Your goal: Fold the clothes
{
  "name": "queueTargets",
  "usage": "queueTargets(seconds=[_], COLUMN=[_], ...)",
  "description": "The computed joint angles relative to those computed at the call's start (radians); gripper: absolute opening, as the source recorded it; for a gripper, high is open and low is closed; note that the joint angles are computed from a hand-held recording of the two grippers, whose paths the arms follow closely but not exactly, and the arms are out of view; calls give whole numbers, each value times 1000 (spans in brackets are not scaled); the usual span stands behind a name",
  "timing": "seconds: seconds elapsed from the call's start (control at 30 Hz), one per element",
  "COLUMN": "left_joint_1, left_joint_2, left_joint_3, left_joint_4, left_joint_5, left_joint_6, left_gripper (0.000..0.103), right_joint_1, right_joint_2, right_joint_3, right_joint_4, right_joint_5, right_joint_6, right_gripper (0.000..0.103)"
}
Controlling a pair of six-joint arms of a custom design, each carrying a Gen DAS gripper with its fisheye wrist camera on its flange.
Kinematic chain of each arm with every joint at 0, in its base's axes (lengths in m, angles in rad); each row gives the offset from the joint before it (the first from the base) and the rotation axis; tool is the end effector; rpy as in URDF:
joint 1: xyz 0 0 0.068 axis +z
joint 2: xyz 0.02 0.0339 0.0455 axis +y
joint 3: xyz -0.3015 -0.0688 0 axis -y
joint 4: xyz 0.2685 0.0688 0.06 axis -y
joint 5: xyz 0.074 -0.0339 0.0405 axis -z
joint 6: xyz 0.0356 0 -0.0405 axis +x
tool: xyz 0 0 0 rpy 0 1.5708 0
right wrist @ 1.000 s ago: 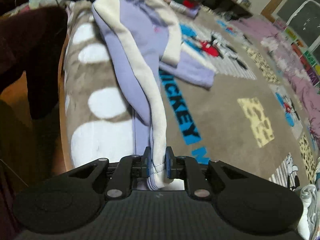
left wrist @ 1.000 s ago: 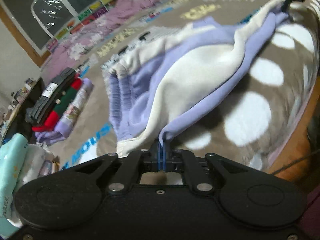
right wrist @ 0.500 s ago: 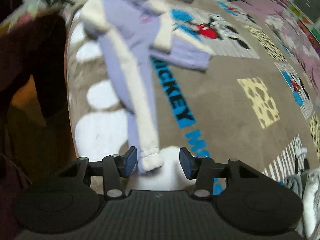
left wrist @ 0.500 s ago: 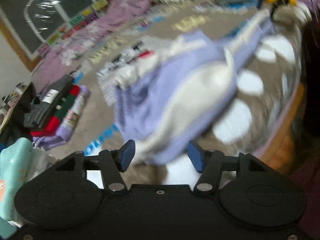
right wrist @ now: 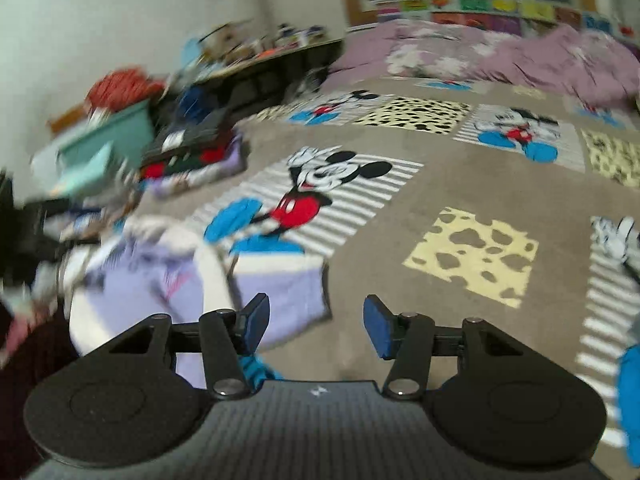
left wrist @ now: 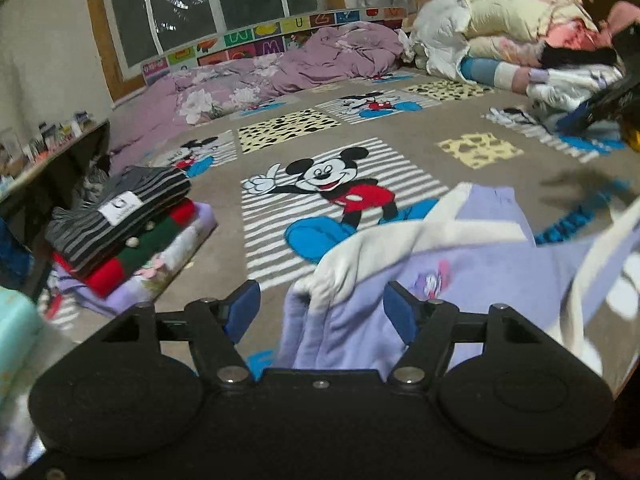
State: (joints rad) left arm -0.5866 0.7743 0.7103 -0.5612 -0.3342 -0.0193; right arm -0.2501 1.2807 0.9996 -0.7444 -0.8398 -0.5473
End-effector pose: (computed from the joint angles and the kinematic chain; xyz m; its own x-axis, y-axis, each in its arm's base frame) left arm 0.1426 -0.0808 0.3040 -0.4931 0.3059 -0.8144 0.2919 0.9401 0.1763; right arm 0.2576 -0.0384 0.3020 -0.5987 -0.2056 -0.7742 -0.6095 0.7441 0.2737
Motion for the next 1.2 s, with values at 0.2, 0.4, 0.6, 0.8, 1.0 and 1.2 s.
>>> queueTargets(seconds=[0.2,0.4,0.6,0.8,1.0,1.2], left_joint_1=[89,170,230,237,197,180], left_joint_2=[30,50,104,150,144,160], left_joint_3=[-46,-81,-88,-92,-113,-80], left_joint_4=[79,111,165,206,271,336], left_joint_5=[100,191,272,299,208,160], left_joint_6=[-17,-18,-14,-3,29,52], left_gripper=[72,73,73,56,17,16], right_joint_1=[146,236,304,343,335,289], right_joint_2=[81,186,267,316,298,196], right_joint_3=[-67,-86,-86,-87,-127,-193], right_joint_4=[249,382,468,526,600,696], right_joint_5=[85,158,198,199,168,183], right_joint_6=[250,376,452,486,513,560], right_gripper=[53,53,53,50,12,11])
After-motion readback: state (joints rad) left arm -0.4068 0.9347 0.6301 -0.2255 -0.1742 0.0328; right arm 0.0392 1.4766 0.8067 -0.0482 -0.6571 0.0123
